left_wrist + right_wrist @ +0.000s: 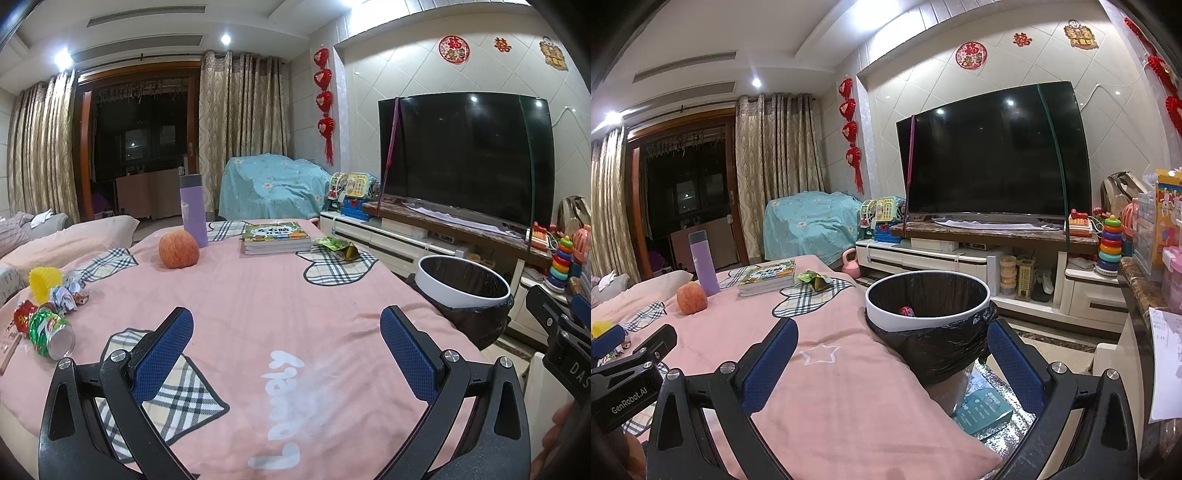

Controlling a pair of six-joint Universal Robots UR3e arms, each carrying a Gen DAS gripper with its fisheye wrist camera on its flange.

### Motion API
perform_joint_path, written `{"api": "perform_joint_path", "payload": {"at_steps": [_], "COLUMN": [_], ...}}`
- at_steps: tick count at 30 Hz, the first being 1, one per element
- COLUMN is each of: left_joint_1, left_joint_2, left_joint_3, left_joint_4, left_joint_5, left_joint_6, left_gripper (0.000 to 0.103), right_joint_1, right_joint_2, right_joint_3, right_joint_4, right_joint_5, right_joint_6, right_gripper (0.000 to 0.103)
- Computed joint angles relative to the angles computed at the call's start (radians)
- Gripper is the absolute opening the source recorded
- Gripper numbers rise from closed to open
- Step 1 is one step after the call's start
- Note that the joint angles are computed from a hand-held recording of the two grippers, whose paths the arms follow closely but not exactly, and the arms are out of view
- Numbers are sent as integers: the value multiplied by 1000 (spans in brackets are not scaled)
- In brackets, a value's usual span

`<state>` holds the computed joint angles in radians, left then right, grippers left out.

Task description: Collect trash

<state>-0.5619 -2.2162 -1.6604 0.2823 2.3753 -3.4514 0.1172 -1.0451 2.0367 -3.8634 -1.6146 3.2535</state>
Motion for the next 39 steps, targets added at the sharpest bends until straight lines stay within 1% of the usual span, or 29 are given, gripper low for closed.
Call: {"api": "perform_joint_path", "payload": {"at_steps": [23,39], "left_joint_1": [1,14], "left_joint_2": [2,0], "left_joint_3": [-4,-6], "left_joint_4": [-2,3], "left_joint_5": [-7,-27], "left_joint_6": [0,14], "left_gripper": [103,103], "right_joint_1": [16,1], "right_joint_2": [-3,-13], "right_joint_3": [1,6], "right_joint_4": [-3,1], "right_joint_5": [-7,20], "right_joint_6": [2,12], "right_gripper": [103,103]}}
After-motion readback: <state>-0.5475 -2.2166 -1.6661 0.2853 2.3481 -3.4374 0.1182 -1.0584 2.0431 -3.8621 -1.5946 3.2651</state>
